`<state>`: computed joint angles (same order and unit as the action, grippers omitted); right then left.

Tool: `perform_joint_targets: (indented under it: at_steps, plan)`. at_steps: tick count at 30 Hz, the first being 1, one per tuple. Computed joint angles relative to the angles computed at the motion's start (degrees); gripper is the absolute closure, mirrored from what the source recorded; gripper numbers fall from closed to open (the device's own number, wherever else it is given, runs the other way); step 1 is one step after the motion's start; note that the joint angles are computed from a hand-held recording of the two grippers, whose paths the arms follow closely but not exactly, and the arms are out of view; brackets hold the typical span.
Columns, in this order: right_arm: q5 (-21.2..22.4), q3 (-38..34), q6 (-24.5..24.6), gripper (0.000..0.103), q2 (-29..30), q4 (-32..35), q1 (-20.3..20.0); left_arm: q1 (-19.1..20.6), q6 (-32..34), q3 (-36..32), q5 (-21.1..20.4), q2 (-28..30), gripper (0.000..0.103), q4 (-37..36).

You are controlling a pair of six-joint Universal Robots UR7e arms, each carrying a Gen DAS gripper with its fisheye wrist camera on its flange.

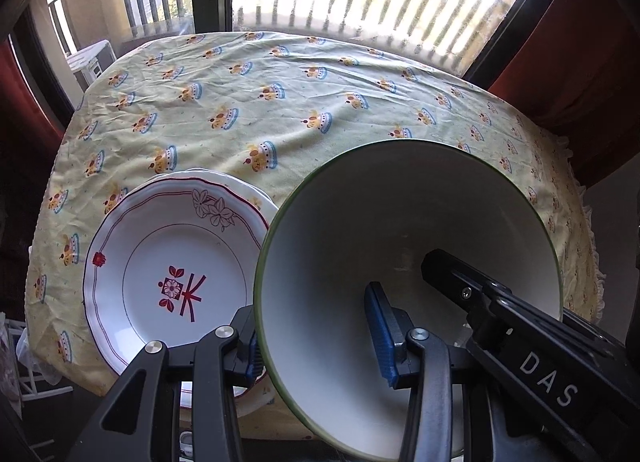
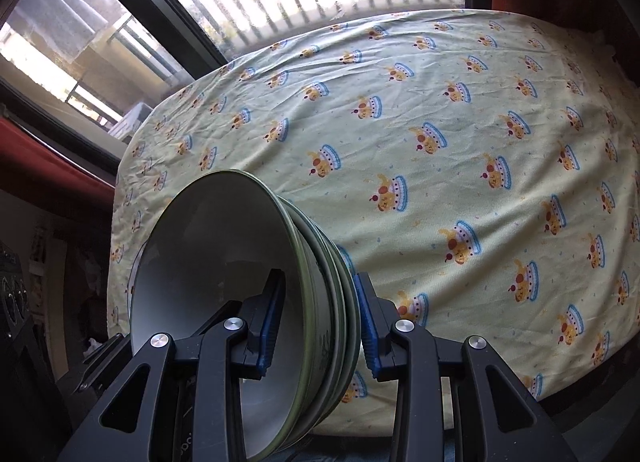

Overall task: Organize plates and bowls
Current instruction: 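Lift and carry the nested bowls onto the plate stack with both grippers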

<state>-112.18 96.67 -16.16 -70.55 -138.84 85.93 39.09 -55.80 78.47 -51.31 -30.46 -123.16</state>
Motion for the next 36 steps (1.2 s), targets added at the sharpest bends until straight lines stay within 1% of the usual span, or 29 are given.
perform_joint_targets:
  at_steps: [3, 7, 15, 21, 29, 31, 33, 36]
  plan:
    - [-0.50, 0.82, 1.10, 0.065, 0.68, -1.96, 1.60, 0.42, 1.26, 2.23, 0.92, -2.15, 0.061, -0.87]
    - [-1.06, 1.46, 2.79, 0.065, 1.95, -3.84, 3.57, 1.06, 2.36, 5.23, 1.03, -4.99, 0.061, -2.04]
    - [-3.29, 2.21, 5.85, 0.065, 4.91, -5.70, 6.87, 2.95, 3.47, 10.70, 0.04, -9.93, 0.061, -4.22]
    - [-4.62, 1.90, 8.72, 0.065, 7.79, -5.58, 8.57, 4.67, 3.37, 13.34, -1.39, -12.55, 0.061, -3.55]
    - [-6.67, 1.88, 13.06, 0.065, 10.38, -4.80, 9.59, 6.96, 5.68, 14.79, -4.17, -13.88, 0.061, -3.65]
    - [-7.63, 1.81, 13.95, 0.065, 10.93, -5.17, 9.86, 6.82, 7.41, 14.46, -2.97, -13.51, 0.061, -3.71]
    - [-8.75, 1.95, 13.77, 0.065, 11.38, -6.82, 10.34, 6.92, 8.40, 13.80, -2.47, -13.09, 0.062, -3.54]
    - [-9.39, 1.45, 15.28, 0.065, 11.87, -6.88, 10.38, 7.02, 10.37, 13.31, -2.35, -12.88, 0.063, -3.08]
